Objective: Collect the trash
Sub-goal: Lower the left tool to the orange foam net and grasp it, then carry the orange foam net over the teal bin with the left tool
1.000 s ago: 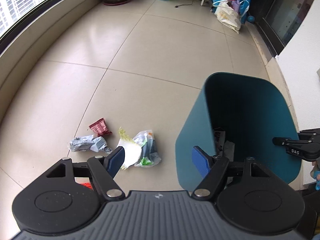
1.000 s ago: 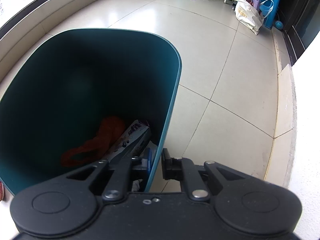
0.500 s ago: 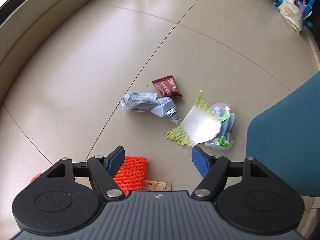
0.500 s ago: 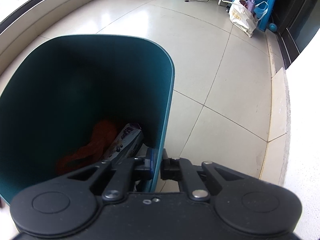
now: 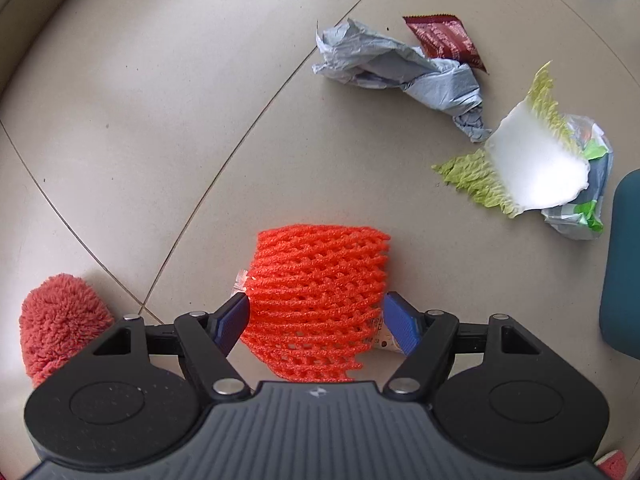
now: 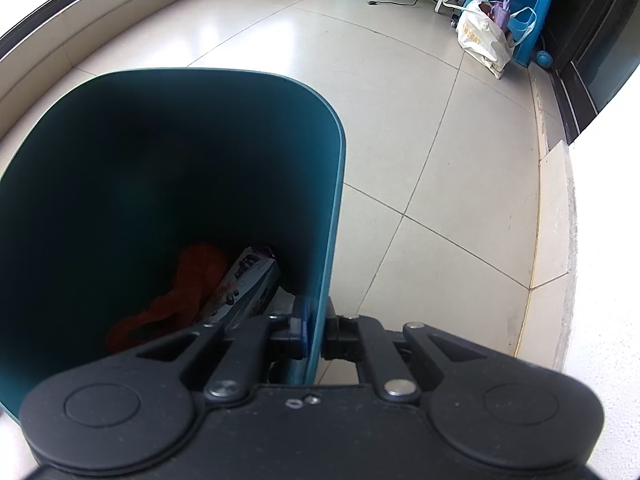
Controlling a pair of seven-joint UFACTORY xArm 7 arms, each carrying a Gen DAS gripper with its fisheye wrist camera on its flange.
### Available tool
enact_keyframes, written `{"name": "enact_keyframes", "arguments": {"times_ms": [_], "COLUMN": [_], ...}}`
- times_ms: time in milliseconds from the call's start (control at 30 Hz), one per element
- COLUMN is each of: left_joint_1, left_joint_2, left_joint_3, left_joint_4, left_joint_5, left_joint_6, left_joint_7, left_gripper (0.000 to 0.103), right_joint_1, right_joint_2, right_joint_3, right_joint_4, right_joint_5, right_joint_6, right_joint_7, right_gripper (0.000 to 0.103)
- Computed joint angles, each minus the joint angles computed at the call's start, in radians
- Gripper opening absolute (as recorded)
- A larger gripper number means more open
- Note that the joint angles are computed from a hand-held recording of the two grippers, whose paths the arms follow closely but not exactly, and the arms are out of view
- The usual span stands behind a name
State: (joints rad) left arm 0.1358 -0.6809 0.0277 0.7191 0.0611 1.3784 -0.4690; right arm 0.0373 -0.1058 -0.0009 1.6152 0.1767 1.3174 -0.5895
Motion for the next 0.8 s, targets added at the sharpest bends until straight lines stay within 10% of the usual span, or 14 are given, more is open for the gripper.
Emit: {"name": "enact_keyframes", "arguments": {"times_ms": [133, 433, 800], "left_joint_1": [-0.005, -0.011, -0.034], "left_joint_2": [0.003, 0.007, 0.037], "left_joint_3": [-0.017, -0.048, -0.086], "left_joint_4": [-0.031, -0.015, 0.191], "left_joint_5": [0.016, 0.085, 0.168], "left_joint_6": [-0.01, 0.044, 0.17], "left_joint_7": [-0.011, -0.027, -0.003], "left_gripper": [0.072, 0.016, 0.012], "right_joint_1": [0.001, 0.0, -0.006], "right_joint_2": [0.002, 0.007, 0.023], "right_joint_3": [0.001, 0.002, -0.005], "right_joint_4": [0.004, 0.011, 0.04], "right_joint_5": [0.0, -0.001, 0.025], "right_joint_6": [-0.001, -0.001, 0.02], "right_joint_7": [-0.005, -0.005, 0.002], "right_gripper": [0.006, 0.006, 0.006]}}
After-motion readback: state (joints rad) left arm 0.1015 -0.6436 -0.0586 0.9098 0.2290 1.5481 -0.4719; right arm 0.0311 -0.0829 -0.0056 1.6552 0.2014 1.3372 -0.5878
